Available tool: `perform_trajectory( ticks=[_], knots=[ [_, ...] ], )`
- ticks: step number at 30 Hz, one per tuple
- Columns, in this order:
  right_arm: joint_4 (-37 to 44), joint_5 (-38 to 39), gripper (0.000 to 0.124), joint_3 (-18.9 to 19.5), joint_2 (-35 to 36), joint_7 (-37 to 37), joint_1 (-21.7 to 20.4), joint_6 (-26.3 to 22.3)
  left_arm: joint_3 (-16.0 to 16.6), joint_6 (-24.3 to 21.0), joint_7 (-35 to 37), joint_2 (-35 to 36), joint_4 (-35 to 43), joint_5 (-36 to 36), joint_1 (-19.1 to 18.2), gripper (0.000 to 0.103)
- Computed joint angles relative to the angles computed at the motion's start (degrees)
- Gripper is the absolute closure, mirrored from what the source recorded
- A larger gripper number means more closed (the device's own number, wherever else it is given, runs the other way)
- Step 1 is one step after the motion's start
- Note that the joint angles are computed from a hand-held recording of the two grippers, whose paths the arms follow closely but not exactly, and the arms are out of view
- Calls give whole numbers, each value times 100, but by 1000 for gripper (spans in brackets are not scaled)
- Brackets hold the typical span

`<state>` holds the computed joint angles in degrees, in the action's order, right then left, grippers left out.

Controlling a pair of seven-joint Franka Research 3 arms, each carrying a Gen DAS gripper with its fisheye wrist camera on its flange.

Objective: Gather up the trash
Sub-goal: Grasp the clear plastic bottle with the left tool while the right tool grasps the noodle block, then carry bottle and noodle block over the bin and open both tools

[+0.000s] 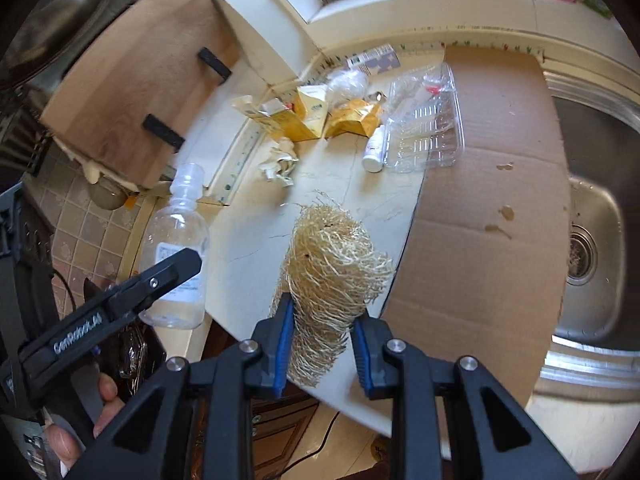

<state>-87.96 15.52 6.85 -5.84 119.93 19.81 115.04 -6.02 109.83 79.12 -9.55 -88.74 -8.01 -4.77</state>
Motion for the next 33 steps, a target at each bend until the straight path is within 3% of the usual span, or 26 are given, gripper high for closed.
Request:
perform_trajectory(
  ticks=[8, 16, 25, 33],
  knots=[
    [-101, -606, 97, 447, -635, 410, 317, -147, 312, -138, 600, -1894, -1463, 76, -155, 50],
    [-517, -893, 97, 882, -1233, 865, 552, -309, 697, -565, 835, -3288, -2562, 154, -322, 50],
    [-1206, -815, 97, 1194, -1569, 1387, 766, -371, 1046, -1110, 1015, -4235, -3673, 216, -306, 50],
    [-2055, -392, 97, 1185, -1474, 1612, 1035, -66, 1312, -1369, 1104, -4465, -4587, 94, -120, 50]
  ],
)
